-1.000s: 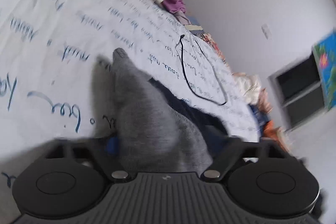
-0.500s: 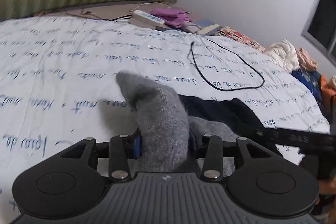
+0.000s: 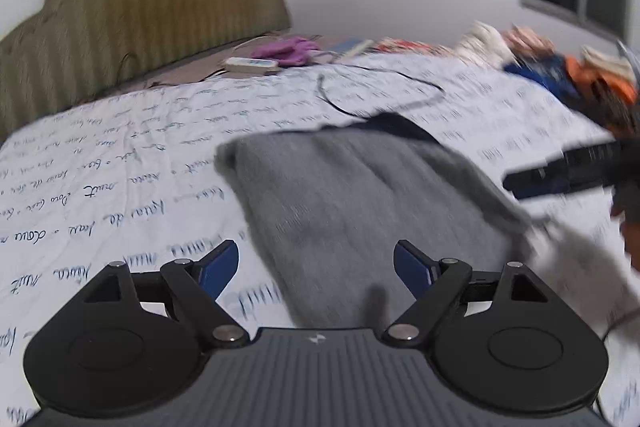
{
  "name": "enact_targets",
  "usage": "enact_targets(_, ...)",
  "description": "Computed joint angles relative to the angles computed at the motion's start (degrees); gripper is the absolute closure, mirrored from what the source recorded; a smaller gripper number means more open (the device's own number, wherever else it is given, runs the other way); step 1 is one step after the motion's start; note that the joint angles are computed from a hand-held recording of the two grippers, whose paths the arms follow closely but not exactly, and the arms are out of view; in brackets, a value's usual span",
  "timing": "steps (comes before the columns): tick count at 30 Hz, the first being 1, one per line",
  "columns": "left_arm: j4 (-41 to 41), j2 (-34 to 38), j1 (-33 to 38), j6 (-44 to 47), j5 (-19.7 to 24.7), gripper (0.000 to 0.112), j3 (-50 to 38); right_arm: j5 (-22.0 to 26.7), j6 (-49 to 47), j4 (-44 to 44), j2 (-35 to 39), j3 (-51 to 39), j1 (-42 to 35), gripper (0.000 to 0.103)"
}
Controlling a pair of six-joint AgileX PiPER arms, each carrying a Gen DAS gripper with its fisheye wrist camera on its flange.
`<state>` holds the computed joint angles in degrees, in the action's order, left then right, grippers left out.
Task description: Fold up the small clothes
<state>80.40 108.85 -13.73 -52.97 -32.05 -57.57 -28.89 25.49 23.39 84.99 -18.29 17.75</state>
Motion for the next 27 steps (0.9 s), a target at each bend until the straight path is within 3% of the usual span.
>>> enact_targets(5, -13.48, -3.29, -1.49, 22.52, -0.56, 0.027, 10.48, -3.08, -0.61, 4.66, -1.14, 3.36, 7.13, 0.047)
enact_targets(9, -29.17, -2.41, -4.61, 39.39, 2.1, 0.027, 13.21, -2.39, 3.02, 1.05, 2.53, 1.74, 5.68, 0.078)
enact_targets(12, -37.03, -1.84, -4.99, 45.89, 1.05, 0.027, 13.97, -4.61, 7.48, -1.78, 4.79, 2.11, 5.24, 0.087)
enact_targets(16, -38.17, -0.96, -3.38, 41.49, 0.99, 0.026, 12.39, -6.3, 8.34, -0.72, 4.48, 3.06, 7.15, 0.09)
enact_targets(19, -45.36, -0.19, -2.95, 43.74, 1.84, 0.026, 11.68, -7.91, 15.26, -7.74, 3.41, 4.35, 5.77, 0.091)
enact_targets(24, -35.7, 1.26, 0.55, 30.01, 3.94, 0.026, 8.77, -6.28, 14.23, -6.34, 0.88, 4.12, 8.43, 0.091)
enact_targets(27, -36.84, 0.9, -0.09, 32.38, 4.38, 0.026, 9.8, -3.83, 10.52, -2.25, 2.14, 2.93, 9.53, 0.092)
